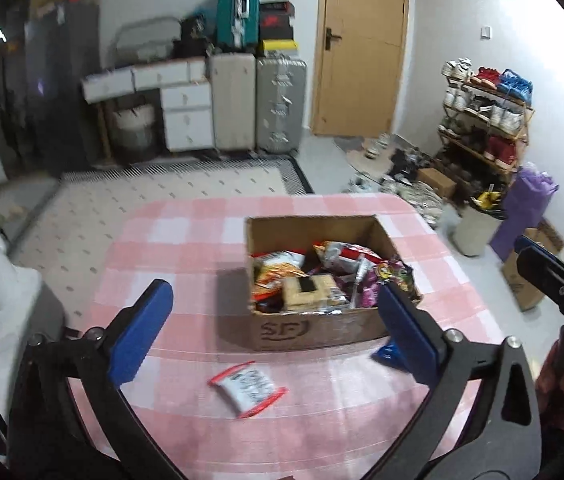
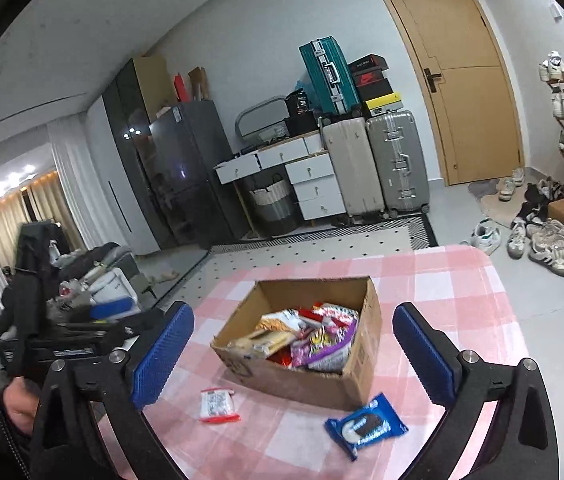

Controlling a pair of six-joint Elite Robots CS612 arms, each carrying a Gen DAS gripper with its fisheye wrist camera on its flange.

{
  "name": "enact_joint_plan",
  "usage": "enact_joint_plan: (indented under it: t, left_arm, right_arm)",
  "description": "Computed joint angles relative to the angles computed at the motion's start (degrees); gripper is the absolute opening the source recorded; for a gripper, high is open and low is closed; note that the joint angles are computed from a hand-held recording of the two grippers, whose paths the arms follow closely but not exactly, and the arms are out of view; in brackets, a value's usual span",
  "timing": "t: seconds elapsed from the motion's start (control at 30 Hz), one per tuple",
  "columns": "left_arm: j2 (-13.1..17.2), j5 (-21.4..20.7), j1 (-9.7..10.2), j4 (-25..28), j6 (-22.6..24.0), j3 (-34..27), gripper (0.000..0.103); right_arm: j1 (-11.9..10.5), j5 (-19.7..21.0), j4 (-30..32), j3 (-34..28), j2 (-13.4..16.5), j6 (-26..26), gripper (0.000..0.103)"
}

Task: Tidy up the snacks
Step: 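Pull both tools back from the box toward the remaining snacks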

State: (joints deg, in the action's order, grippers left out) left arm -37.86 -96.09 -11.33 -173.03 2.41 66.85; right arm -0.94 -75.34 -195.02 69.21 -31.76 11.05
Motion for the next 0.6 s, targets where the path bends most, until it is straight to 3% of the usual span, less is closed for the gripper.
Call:
enact_joint_plan:
  t: [0.23, 0.4, 0.6]
  left_arm:
    - [-2.3, 1.3, 0.13, -5.9, -1.6, 5.5, 0.102]
    - [-2.7, 2.1, 0.12, -8.9, -2.1, 7.5, 0.102]
    - [-1.9, -3.2, 1.23, -10.2, -4.3, 8.4, 0.102]
  right_arm:
    - [1.1, -1.0, -1.4, 3.7, -1.1, -1.0, 0.102]
    - [1.6, -3.9, -3.1, 6.3, -1.6, -0.9, 0.102]
    - [1.6, -5.0, -0.8, 7.2, -1.7, -0.7, 0.102]
